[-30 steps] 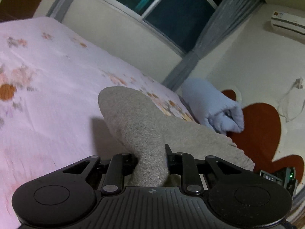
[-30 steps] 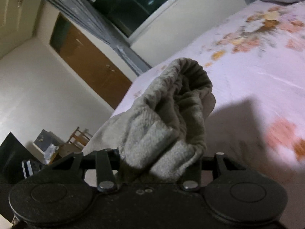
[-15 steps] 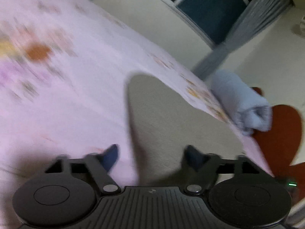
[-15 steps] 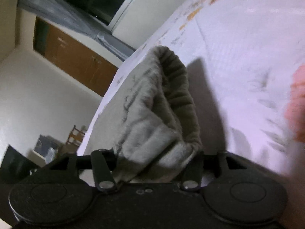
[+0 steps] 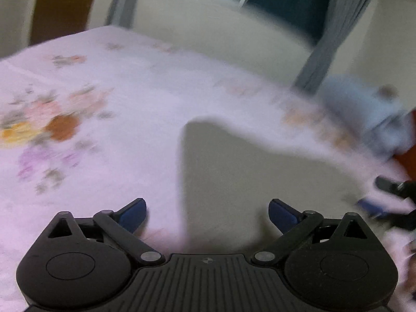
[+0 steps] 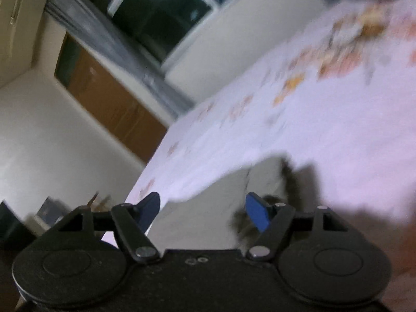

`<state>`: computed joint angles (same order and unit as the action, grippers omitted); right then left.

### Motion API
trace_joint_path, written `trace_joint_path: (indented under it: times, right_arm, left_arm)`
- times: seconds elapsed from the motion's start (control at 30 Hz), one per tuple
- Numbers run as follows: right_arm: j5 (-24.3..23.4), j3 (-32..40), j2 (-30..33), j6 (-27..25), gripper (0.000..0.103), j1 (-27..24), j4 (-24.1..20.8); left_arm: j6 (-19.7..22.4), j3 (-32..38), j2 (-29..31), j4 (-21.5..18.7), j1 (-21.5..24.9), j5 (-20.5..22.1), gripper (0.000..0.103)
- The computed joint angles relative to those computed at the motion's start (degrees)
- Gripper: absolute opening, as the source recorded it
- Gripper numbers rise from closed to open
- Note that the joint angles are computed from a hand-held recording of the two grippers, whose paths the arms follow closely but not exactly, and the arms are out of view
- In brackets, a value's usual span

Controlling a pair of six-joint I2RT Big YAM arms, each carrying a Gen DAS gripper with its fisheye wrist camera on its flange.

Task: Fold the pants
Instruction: 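Open the right tool and withdraw both tools from the folded pants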

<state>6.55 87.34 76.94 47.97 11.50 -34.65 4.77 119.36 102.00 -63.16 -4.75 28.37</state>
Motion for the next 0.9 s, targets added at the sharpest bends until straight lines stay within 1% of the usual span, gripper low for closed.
trace_joint_path:
  times: [0.03, 0.07, 0.1, 0.13, 0.17, 0.2, 0.23, 0.27, 0.33, 0.4, 0.43, 0.47, 0.5, 0.53, 0.57, 0.63, 0.67, 0.73, 0.77, 0.83, 0.87, 0.9]
  right_arm:
    - [1.0, 0.2, 0.5, -0.6, 0.052, -0.4, -2.4]
    - [1.0, -1.5, -0.5, 1.6, 0.034, -1.3, -1.8]
    - [0.4, -4.0, -2.1, 5.4, 0.024, -2.1, -0.2]
    - [0.9, -4.8, -3.3, 8.1, 0.024, -2.5, -0.6]
    - [2.5, -5.3, -4.8, 7.9, 0.038, -2.3, -0.9]
    - [4.4, -5.5, -6.1, 6.2, 0.062, -1.6, -1.8]
    - [7.4, -5.1, -7.3, 4.3, 0.081, -0.4, -3.5]
    - [11.0, -5.1, -8.6, 3.0, 0.098, 1.1, -4.8]
    - [14.5, -7.1, -11.7, 0.4, 0.097, 3.2, -4.5]
    - [18.5, -6.9, -13.0, -0.6, 0.097, 5.7, -6.7]
    - [20.9, -6.4, -13.4, -1.5, 0.097, 7.4, -8.6]
    - [23.3, -5.5, -13.6, -2.2, 0.097, 9.2, -11.7]
    - [25.1, -3.3, -12.5, -3.3, 0.097, 10.0, -14.4]
    - [28.3, -1.6, -11.8, -4.4, 0.097, 12.0, -17.5]
    - [32.5, -0.5, -11.5, -6.1, 0.097, 14.9, -20.6]
    - [38.2, 1.5, -10.6, -8.7, 0.097, 19.5, -23.8]
    - [41.2, 1.9, -10.6, -9.6, 0.097, 22.3, -25.6]
    - [47.1, 2.6, -10.5, -8.5, 0.097, 27.3, -28.6]
    - [49.8, 3.0, -10.4, -6.1, 0.097, 30.1, -31.5]
    - [53.5, 4.3, -9.6, -2.0, 0.097, 33.9, -36.6]
    - [55.6, 5.0, -9.1, 1.6, 0.097, 36.1, -40.0]
    - [57.0, 6.2, -8.2, 6.0, 0.097, 38.1, -44.6]
  left_arm:
    - [0.7, -0.6, 0.3, -0.7, 0.2, 0.0, 0.100]
    - [0.0, -1.1, 0.3, -0.7, 0.7, 1.0, 0.100]
    - [-0.5, -1.0, 0.3, -0.8, 1.0, 1.5, 0.100]
    - [-0.3, -0.2, 0.3, -1.6, 1.2, 1.1, 0.100]
    - [-0.4, 0.3, 0.1, -1.9, 1.3, 0.5, 0.100]
    - [-0.3, 0.3, -0.4, -1.4, 1.5, 0.3, 0.100]
    - [-0.1, 0.0, -1.1, -0.7, 1.7, 0.6, 0.100]
    - [-0.1, -0.8, -1.9, 0.2, 1.9, 0.8, 0.100]
    - [0.3, -2.4, -4.4, 1.5, 2.4, 1.1, 0.101]
    - [1.3, -3.7, -6.5, 1.7, 3.0, 1.3, 0.103]
    - [2.4, -4.7, -7.8, 1.4, 3.3, 1.5, 0.103]
    - [3.4, -5.0, -8.5, 1.1, 3.7, 1.6, 0.103]
    - [4.7, -6.8, -10.4, 1.7, 4.2, 1.8, 0.103]
    - [6.0, -8.7, -12.3, 2.5, 4.8, 2.2, 0.103]
    - [7.9, -10.4, -14.1, 2.7, 5.4, 2.4, 0.103]
    - [10.5, -13.1, -17.2, 3.1, 6.6, 2.6, 0.103]
    - [11.5, -15.4, -19.3, 4.3, 7.5, 3.7, 0.103]
    - [13.1, -18.8, -23.0, 5.8, 9.5, 5.1, 0.103]
    - [13.5, -20.9, -25.1, 6.6, 10.6, 5.6, 0.103]
    - [14.1, -22.8, -27.5, 5.9, 12.8, 7.7, 0.103]
    - [14.2, -23.9, -28.8, 5.5, 14.0, 9.0, 0.103]
    - [15.0, -25.0, -30.2, 5.0, 15.3, 10.6, 0.103]
